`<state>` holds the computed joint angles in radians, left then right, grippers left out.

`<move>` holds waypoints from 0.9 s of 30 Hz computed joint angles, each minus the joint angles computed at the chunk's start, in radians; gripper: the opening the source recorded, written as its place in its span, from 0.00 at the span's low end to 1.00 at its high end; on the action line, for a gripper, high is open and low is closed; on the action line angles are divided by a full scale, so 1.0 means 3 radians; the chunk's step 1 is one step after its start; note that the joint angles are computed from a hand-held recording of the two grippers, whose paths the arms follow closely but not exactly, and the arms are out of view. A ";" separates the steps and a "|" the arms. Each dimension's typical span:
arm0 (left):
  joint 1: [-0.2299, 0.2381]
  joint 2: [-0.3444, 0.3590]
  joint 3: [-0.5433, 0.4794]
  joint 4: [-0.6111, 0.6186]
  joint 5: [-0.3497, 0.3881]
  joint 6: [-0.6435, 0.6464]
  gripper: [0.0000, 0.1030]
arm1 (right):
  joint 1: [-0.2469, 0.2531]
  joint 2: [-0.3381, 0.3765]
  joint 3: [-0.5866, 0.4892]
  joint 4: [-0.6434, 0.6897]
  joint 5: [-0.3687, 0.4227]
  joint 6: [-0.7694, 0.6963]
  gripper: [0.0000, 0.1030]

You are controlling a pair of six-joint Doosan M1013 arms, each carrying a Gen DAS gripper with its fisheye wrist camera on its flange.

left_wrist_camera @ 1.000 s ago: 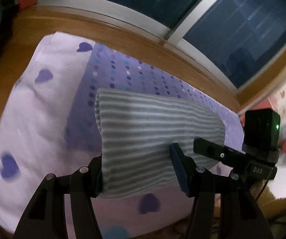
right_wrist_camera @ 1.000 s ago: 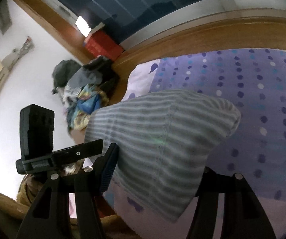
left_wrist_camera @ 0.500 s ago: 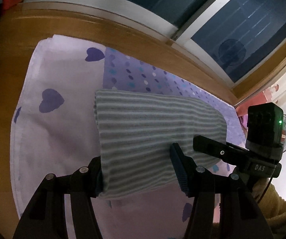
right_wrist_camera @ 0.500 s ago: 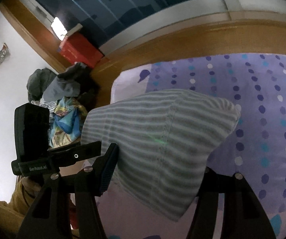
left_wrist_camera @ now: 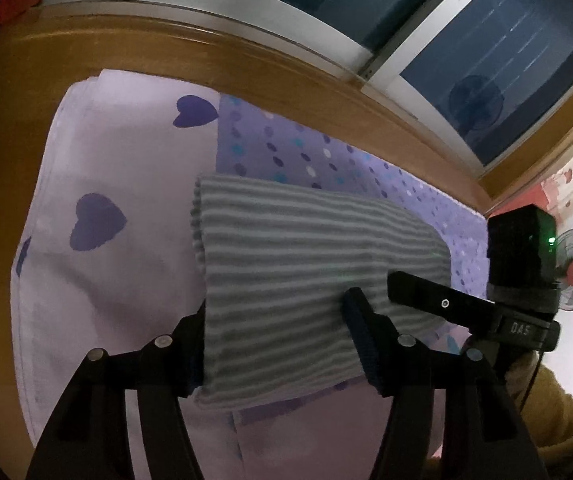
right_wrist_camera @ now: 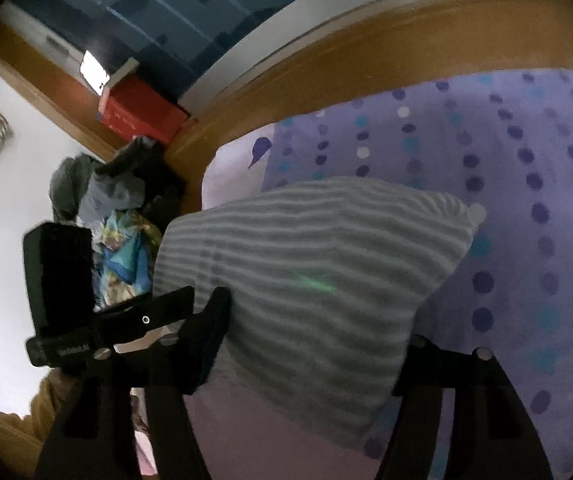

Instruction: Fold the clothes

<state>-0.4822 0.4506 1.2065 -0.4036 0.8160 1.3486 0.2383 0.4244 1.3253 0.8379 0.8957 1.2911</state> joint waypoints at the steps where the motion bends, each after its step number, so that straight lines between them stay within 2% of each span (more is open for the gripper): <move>1: 0.0005 0.0000 -0.0011 -0.0001 0.0032 0.0000 0.60 | -0.0003 -0.0003 0.0000 -0.0006 0.0009 -0.0016 0.66; 7: -0.0051 -0.0117 0.0003 0.0515 0.0106 -0.0246 0.60 | 0.0022 -0.0115 0.0026 -0.0341 -0.0105 0.0064 0.66; 12: -0.0092 -0.0235 0.0025 0.0771 -0.0015 -0.0312 0.60 | 0.0036 -0.0330 0.0178 -0.0635 -0.0479 0.0128 0.66; 16: -0.0136 -0.0109 -0.0198 0.0878 0.0010 -0.0178 0.60 | 0.0099 -0.0405 0.0186 -0.0857 -0.0748 0.0074 0.66; 19: -0.0167 0.0070 -0.0417 0.0997 0.0131 -0.0192 0.60 | 0.0135 -0.0303 0.0071 -0.0800 -0.0658 -0.0060 0.66; 22: -0.0221 0.0208 -0.0543 0.1233 0.0409 -0.0303 0.60 | 0.0179 -0.0170 -0.0048 -0.0835 -0.0523 -0.0073 0.66; 23: -0.0231 0.0214 -0.0519 0.1280 0.0418 -0.0329 0.60 | 0.0195 -0.0129 -0.0072 -0.0905 -0.0482 -0.0032 0.66; 25: -0.0195 0.0170 -0.0386 0.1114 0.0268 -0.0386 0.60 | 0.0208 -0.0082 -0.0049 -0.0936 -0.0434 -0.0040 0.66; 27: -0.0170 0.0143 -0.0325 0.0989 0.0208 -0.0373 0.62 | 0.0181 -0.0106 0.0059 -0.0695 -0.0532 -0.0227 0.66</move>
<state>-0.5331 0.4934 1.1089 -0.1069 0.8784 1.2368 0.2927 0.3926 1.3430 0.6293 0.7360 1.2229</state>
